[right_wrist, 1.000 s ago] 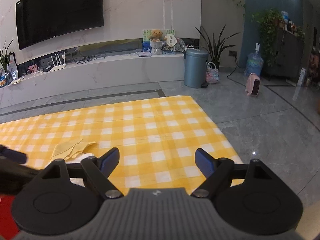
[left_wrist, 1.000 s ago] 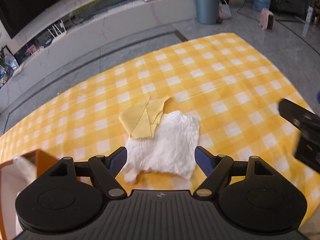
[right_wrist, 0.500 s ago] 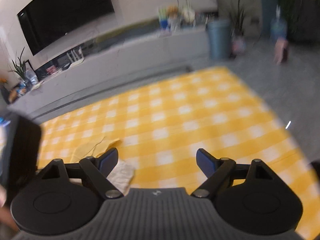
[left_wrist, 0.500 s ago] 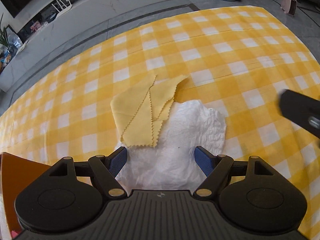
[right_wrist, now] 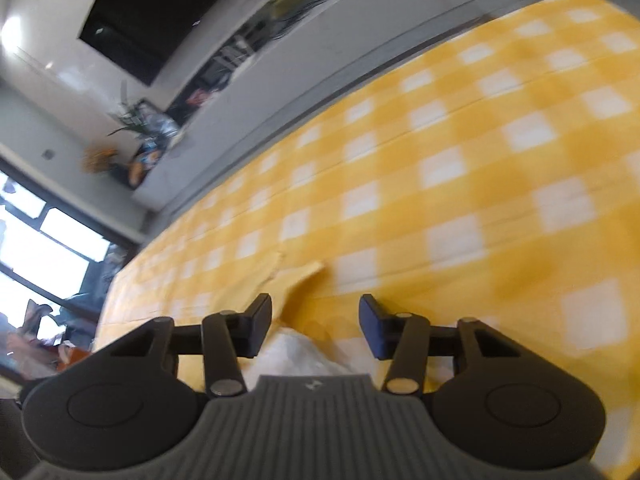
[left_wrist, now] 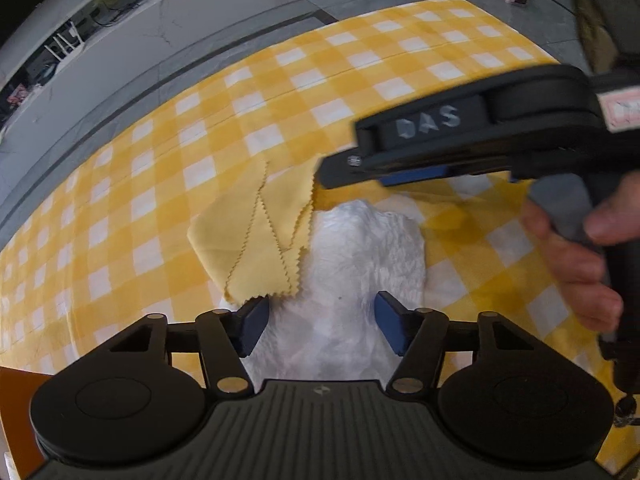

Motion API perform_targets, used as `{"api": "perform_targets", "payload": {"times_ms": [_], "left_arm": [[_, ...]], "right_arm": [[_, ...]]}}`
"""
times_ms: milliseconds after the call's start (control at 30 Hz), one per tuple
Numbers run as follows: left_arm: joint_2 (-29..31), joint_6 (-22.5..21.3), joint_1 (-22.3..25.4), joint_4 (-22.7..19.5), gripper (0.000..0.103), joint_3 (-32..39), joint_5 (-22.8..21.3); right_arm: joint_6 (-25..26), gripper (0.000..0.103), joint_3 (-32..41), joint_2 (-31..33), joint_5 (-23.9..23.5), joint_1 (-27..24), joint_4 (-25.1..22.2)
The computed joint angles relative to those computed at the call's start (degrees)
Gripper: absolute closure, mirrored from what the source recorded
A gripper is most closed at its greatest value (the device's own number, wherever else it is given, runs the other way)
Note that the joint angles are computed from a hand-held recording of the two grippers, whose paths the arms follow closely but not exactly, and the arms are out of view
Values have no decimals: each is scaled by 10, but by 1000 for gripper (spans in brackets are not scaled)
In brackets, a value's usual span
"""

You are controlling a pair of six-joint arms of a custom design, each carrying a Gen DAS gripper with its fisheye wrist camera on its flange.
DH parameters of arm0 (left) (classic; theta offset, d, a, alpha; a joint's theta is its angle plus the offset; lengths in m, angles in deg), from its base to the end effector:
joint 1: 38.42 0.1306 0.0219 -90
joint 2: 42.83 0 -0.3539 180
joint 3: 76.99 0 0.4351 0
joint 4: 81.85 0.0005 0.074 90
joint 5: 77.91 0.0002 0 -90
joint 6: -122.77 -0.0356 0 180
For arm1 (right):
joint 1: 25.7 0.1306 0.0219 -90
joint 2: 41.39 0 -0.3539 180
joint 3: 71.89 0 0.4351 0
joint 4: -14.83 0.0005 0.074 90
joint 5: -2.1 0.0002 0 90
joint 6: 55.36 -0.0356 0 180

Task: Organize soft objects
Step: 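Grasp the yellow cloth with the right gripper while the left gripper grasps the crumpled white cloth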

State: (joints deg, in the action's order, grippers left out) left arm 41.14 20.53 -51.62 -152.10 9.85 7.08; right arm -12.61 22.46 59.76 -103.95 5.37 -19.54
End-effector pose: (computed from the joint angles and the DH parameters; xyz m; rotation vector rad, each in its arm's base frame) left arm 0.4496 -0.1028 0.4032 0.5808 2.6819 0.1154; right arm 0.5123 0.3196 0.3549 0.1912 2.4691 0.9786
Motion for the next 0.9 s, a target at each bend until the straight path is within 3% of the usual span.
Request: {"api": "perform_targets", "payload": {"times_ms": [233,300,367,433,467,567,633,767,900], "left_arm": [[-2,-12,-15,7,46,-13,-7],[-3,-13,-15,8,47,-15,-6],[-5,-14,-12,7,49,-14,-2],[-6,-15,-12,6,51,-15,-2],[-7,-16,-13,7,52,-16,-2],[-9,-18,-13,12,56,-19,-2],[-18,-15,-14,18,69,-26,-3],[-49,-14,-18,35,80,-46,-4],[-64,-16,-13,30,84,-45,13]], "right_arm": [[-47,53,24,39,-61,3,43],[-38,55,37,52,-78,-1,47],[-22,69,53,64,-73,-4,30],[-19,100,65,72,-53,-3,5],[-17,103,68,76,-45,-2,-1],[-15,103,52,66,-42,-3,11],[1,103,52,59,-31,-1,0],[21,103,42,30,-5,-3,-22],[53,103,46,-2,55,4,-88]]}}
